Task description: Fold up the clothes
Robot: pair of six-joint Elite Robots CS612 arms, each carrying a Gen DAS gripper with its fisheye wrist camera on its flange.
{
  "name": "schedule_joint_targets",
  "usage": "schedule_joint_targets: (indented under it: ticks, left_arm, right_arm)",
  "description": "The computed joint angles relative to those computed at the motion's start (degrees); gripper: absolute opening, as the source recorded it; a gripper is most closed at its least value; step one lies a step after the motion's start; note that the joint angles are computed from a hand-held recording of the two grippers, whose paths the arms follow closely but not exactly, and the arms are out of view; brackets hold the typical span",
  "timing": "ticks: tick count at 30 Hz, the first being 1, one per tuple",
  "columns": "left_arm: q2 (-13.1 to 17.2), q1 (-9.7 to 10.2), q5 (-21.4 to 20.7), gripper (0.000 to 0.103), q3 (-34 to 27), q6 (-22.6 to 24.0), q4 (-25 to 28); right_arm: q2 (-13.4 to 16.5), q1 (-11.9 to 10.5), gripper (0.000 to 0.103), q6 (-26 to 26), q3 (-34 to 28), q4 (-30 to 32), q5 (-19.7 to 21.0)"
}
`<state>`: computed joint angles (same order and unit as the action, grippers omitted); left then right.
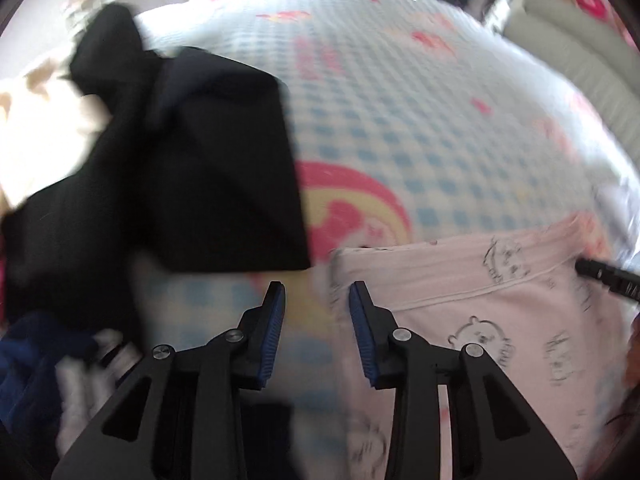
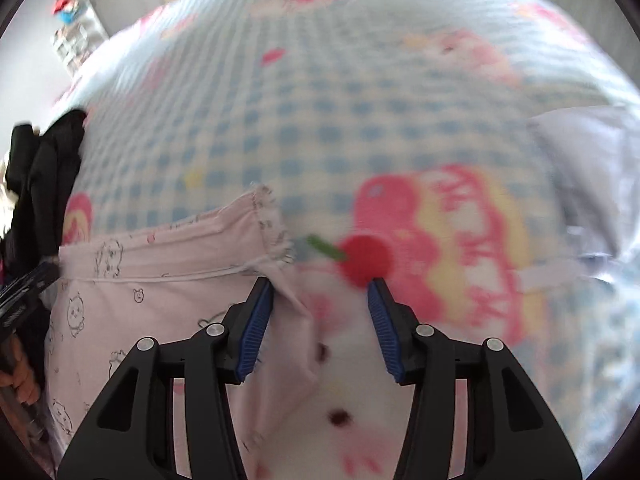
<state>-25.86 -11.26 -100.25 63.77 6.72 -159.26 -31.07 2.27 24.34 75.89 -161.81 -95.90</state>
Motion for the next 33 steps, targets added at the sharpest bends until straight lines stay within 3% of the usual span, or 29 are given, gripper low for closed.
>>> schedule_joint_targets:
  ticks: [5,9,13,15,17,19,21,22,24,26,28,30,33]
  left_arm:
    - [-5.23,0.81,-8.14,0.034,8.96,2.17,-6.32]
    - [-8.28,-0.18,-11.49,0.034,15.43,4.40,-8.67]
    - [-10.15,-0.75,-12.05,0.034,20.13,6.22,-8.47]
    - [-11.18,-1.30,-8.42,0.034,22.84,6.50,-9.78]
    - [-12.44,-2.59,2.61,0.035,26.18,7.76,-12.62]
    - [-13.16,-2.43,7.60,0.037,28.34,7.13,-13.74]
    - [-14.23,-0.97,2.99,0.038,29.69,2.28,-12.05]
    - [-14.56,0.29,-2.92,0.038,29.93,0.24,-11.02]
    - [-14.97,1.51,-9.73,0.038,31.25,-0.41,-13.38]
    - [-15.12,1.37,-11.99,0.038,32.10,1.10,-14.93]
    - [-14.99,1.07,-13.42,0.039,31.95,1.43,-13.79]
    - [-14.85,0.89,-13.25,0.039,31.93,0.83,-12.34]
    - [-15.12,-0.03,-4.71,0.039,32.52,1.89,-10.76]
  right_arm:
    - [-3.89,-0.71,0.051,0.92,6.79,-7.86,8.51]
    - [-5.91,0.37,0.051,0.52,11.54,-9.35,10.03]
    - [-6.02,1.25,0.051,-0.65,13.57,-7.88,12.43]
    - [-6.54,2.19,0.050,-1.87,15.21,-7.55,10.43]
    - [-7.44,3.63,0.049,-3.53,17.44,-7.68,5.41]
    - [-8.76,3.69,0.051,-4.39,19.86,-9.90,4.27]
    - [-10.05,3.70,0.051,-2.47,21.93,-11.78,5.17]
    - [-10.33,3.69,0.051,-1.85,22.75,-13.18,6.87]
    - [-10.63,3.67,0.051,-0.79,24.24,-16.45,12.07]
    - [-10.14,4.11,0.051,-0.45,24.35,-17.83,15.93]
    - [-9.22,5.07,0.051,-1.73,22.67,-15.06,16.12]
    - [-8.97,6.16,0.051,-3.35,21.93,-12.17,13.63]
    - [-9.22,6.46,0.051,-3.19,22.36,-10.83,12.68]
